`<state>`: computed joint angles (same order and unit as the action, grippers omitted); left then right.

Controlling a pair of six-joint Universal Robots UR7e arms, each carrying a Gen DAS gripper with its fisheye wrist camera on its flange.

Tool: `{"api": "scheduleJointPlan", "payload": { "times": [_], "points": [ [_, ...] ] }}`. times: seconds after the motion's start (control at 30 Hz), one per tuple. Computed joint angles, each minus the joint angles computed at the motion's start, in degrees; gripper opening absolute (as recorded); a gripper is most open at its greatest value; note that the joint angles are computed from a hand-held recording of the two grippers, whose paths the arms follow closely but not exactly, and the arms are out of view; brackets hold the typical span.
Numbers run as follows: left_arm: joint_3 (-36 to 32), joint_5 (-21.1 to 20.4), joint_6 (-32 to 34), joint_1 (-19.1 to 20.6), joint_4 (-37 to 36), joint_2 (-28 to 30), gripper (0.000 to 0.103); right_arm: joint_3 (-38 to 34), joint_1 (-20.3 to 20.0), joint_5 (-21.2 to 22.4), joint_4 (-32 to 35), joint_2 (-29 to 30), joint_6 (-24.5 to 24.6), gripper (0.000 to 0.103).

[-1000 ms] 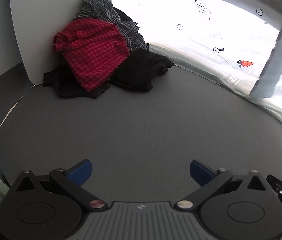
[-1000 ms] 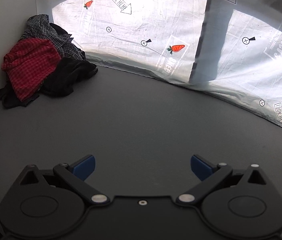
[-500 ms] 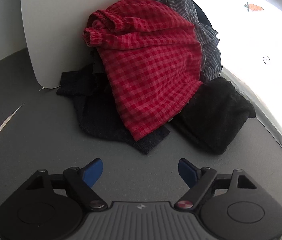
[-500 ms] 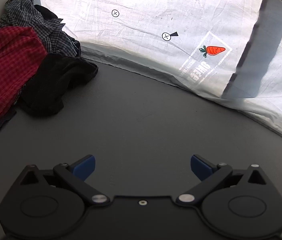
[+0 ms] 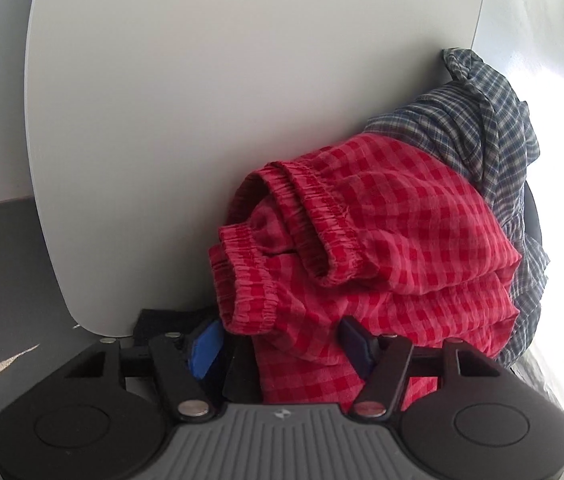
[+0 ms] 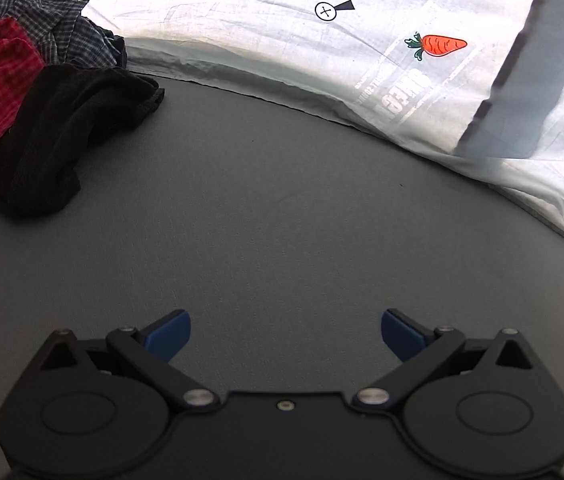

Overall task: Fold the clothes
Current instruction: 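Grasp the red checked shorts with the left tool and lift them off the pile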

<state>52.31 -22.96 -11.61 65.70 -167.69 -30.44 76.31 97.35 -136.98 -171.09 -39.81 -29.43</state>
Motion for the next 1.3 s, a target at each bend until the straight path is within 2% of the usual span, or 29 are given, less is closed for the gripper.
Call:
{"api": "scheduleJointPlan", "payload": {
  "times": [0.03,0.1,0.2,0.27,0.37,0.43,0.53,0.63,0.73,0.8,0.83,0.9,1.03,1.13,1.17,1.23,1.3],
  "points": [
    [0.0,-0.7,-0.4,0.0,-0.7,-0.1,0.017,0.3,-0.1,0.0,-0.1,-0.3,0.1,0.103],
    [-0.1,-0.3,1.7,-0.9,-5.5,0.6,0.01,1.2,-0.2,0.1,-0.4,-0.9,0.4,0.103],
    [-0.2,0.8,12.8,-3.6,-13.3,2.4,0.005,3.2,-0.3,0.4,-1.8,-2.4,1.2,0.103],
    [3.0,-1.4,18.4,-5.9,-16.4,1.7,0.004,5.0,-0.4,0.7,-3.7,-3.8,1.4,0.103],
    [9.1,-6.0,20.9,-10.0,-15.3,-0.3,0.001,8.4,-0.8,1.1,-7.2,-6.6,2.0,0.103],
    [13.0,-12.1,19.4,-12.9,-12.1,-1.5,0.001,11.1,-1.2,1.3,-9.5,-8.9,2.9,0.103],
    [15.6,-23.5,15.8,-16.4,-7.9,-1.9,0.0,16.1,-2.1,1.3,-12.7,-13.5,4.2,0.103],
    [16.1,-34.0,17.0,-20.3,-9.0,-0.7,0.0,21.5,-2.9,0.8,-17.1,-18.7,4.0,0.103],
    [15.5,-41.8,17.8,-23.9,-12.5,0.8,0.0,26.8,-4.0,-0.1,-22.3,-24.6,2.9,0.103],
    [16.1,-44.8,16.0,-25.8,-13.9,1.1,0.0,29.8,-4.9,-1.0,-25.3,-28.2,2.2,0.103],
    [16.8,-45.6,14.7,-26.7,-14.7,1.1,0.0,31.2,-5.4,-1.3,-25.8,-30.1,2.7,0.103],
    [19.7,-44.0,12.0,-28.4,-15.1,0.5,0.0,33.8,-6.5,-1.9,-26.5,-33.8,3.8,0.103],
    [29.6,-36.6,2.2,-29.9,-11.2,-3.1,0.001,38.1,-8.9,-2.7,-24.8,-39.9,6.4,0.103],
    [37.4,-28.8,-10.4,-29.7,-0.2,-6.1,0.001,41.4,-10.7,-3.0,-24.8,-43.2,5.9,0.103],
    [40.9,-27.8,-16.0,-29.2,3.1,-7.7,0.001,42.4,-11.2,-2.6,-24.0,-44.3,6.4,0.103],
    [47.3,-28.3,-26.9,-28.3,6.4,-10.8,0.001,44.1,-12.4,-1.9,-22.5,-46.4,7.3,0.103],
    [52.7,-29.1,-32.9,-28.6,5.7,-13.5,0.0,45.1,-13.0,-1.1,-20.6,-47.9,7.7,0.103]
  ]
}}
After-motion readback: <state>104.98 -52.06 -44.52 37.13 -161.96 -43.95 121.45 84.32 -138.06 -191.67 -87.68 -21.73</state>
